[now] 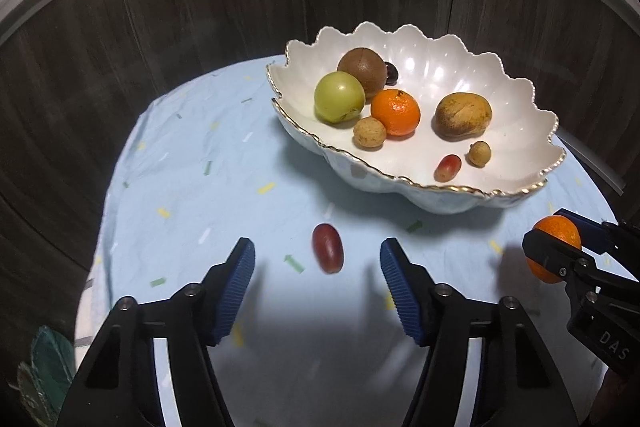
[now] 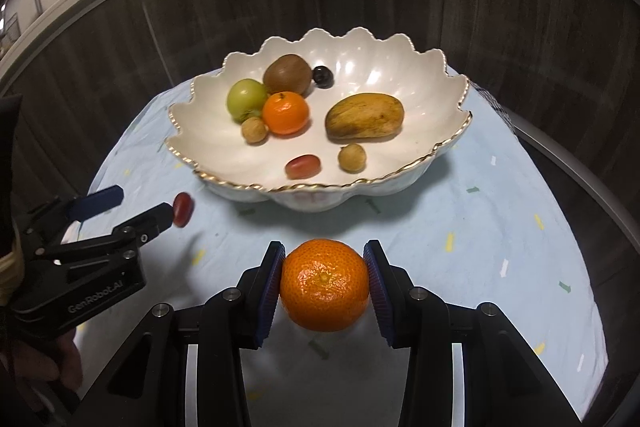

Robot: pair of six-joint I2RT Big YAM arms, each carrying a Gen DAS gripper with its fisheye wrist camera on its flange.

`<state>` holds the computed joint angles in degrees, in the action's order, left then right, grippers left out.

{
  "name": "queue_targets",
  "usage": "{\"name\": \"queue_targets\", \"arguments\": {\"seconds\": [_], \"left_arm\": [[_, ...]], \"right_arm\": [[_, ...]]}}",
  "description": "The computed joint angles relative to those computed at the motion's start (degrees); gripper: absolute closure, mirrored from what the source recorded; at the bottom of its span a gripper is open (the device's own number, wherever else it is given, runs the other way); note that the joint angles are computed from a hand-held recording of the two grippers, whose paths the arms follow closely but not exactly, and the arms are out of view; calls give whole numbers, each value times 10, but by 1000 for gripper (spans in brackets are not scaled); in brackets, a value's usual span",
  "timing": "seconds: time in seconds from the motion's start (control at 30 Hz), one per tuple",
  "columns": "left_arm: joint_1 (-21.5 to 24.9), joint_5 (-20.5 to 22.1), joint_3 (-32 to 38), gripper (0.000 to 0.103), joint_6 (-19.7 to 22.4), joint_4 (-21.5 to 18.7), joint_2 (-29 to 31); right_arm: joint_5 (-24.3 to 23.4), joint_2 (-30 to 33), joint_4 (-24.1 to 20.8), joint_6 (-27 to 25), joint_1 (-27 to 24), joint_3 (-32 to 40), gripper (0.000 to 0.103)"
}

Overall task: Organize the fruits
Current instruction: 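Lower the left tool and close it on the red date while the right tool holds the mandarin, then lift the red date and mandarin and carry both over the bowl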

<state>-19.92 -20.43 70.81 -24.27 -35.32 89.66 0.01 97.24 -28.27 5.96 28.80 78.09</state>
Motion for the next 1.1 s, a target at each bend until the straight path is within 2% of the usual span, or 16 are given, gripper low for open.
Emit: {"name": "queue_targets", "arguments": {"seconds": [0.2,0.37,0.5,0.73,1.1], "left_arm": [[11,16,23,56,-2,-11,28],[14,19,37,61,1,-20,43],[18,28,43,73,-4,-23,55],[16,32,36,84,-5,-13,62],[6,20,25,85,-11,-21,31]], "right_arm": [[-5,13,2,12,-3,13,61],[-12,19,1,17,-7,19,61],[-18,23,-4,20,-10,22,61],[-19,25,-6,22,-12,24,61],[-18,8,-4,18,-11,17,61]]}}
